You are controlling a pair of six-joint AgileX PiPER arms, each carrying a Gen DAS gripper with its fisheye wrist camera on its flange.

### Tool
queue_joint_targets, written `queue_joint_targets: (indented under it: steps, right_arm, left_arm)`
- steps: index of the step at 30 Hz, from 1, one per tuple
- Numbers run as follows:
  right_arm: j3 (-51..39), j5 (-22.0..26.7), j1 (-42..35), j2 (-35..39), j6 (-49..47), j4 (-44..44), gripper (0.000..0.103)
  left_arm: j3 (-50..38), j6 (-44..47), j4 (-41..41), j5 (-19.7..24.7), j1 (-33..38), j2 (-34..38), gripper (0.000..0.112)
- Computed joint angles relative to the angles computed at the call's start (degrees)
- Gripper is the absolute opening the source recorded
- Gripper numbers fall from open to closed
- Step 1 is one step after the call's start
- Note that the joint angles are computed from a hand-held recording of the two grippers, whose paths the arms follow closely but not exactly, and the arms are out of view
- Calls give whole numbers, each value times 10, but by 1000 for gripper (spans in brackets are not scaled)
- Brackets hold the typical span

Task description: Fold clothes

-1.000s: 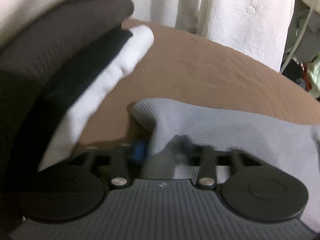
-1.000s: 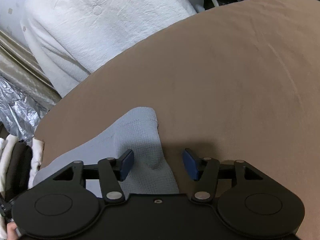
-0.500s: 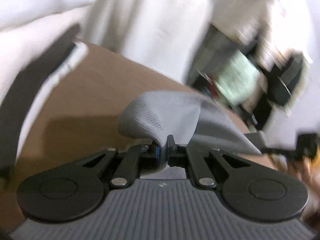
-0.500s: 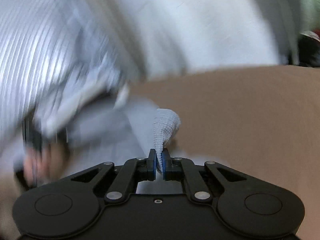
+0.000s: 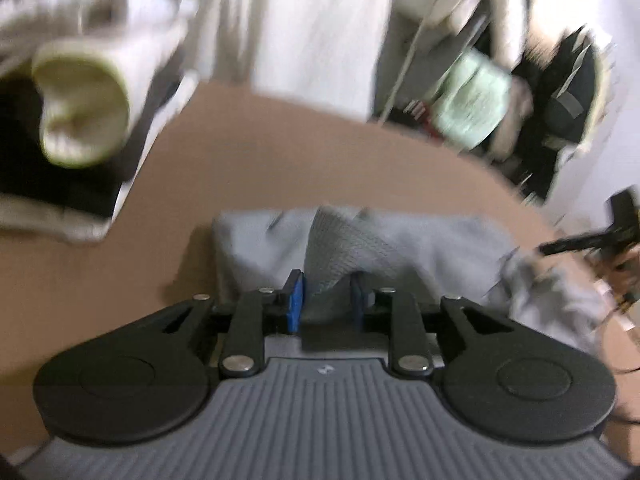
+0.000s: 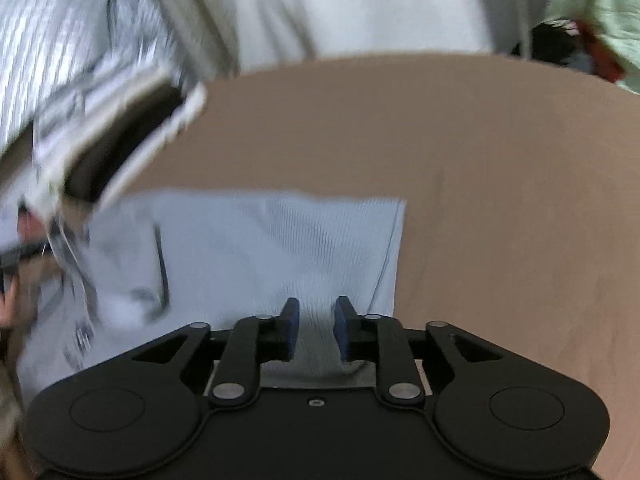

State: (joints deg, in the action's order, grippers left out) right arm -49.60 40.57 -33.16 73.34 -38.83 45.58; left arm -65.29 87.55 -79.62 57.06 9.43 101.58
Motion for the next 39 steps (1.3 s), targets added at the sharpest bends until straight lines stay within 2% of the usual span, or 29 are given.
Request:
queue_joint_targets:
  steps: [2,3,4,7,10,11,13,15,17,19,21,26,30,34,37,39]
  right_arm:
    - [21,-6,-17,-23,-1,43,27]
    - [18,-6,-19,-24,6,47,28]
    - [8,-13,-5,-20,23,35,28]
    - [-55,-27,60,23,77,-45,35]
    - [-151,-30,147,110,175,-171,39]
    - [-190,-23,180,146,223,-228,43]
    - [-273,28,231,218,310,-343,44]
    - [-347,120,276,273,370,-442,44]
    - [-364,180,299,282,366,-471,44]
    - [-337,220,305,256,353,-465,44]
    - [-285,241,298,214,355,-446,44]
    - [-165,257,305,89,319,-443,44]
    - [-107,203,327,-4,334,-463,44]
    - [-49,119,317,-74,396,-462,44]
    - [-7,88,346,-101,459,-518,44]
    - [3,77,370,-92,489,-554,44]
  left_arm:
    - [-20,8,-47,79,37,26,33]
    - [-21,6,-66,106,53,32,40]
    - [-14,5,-81,111,61,29,50]
    - [-2,3,-91,39,34,17,52]
    - [-30,-50,-15,-74,-43,11,52]
    - [-35,-63,13,-112,-73,12,52]
    - [-29,-92,93,-161,-110,0,53]
    - [-22,-126,181,-196,-141,-15,53]
    - [32,-106,230,-232,-155,-55,53]
    - [60,-102,265,-241,-155,-75,56]
    - [78,-98,290,-237,-143,-89,57]
    - [60,-118,302,-177,-95,-96,60]
    - [54,-91,256,-139,-67,-94,60]
    - [46,-57,218,-152,-70,-87,60]
    - [40,-41,173,-123,-58,-77,60]
    - [39,-27,135,-99,-50,-66,60]
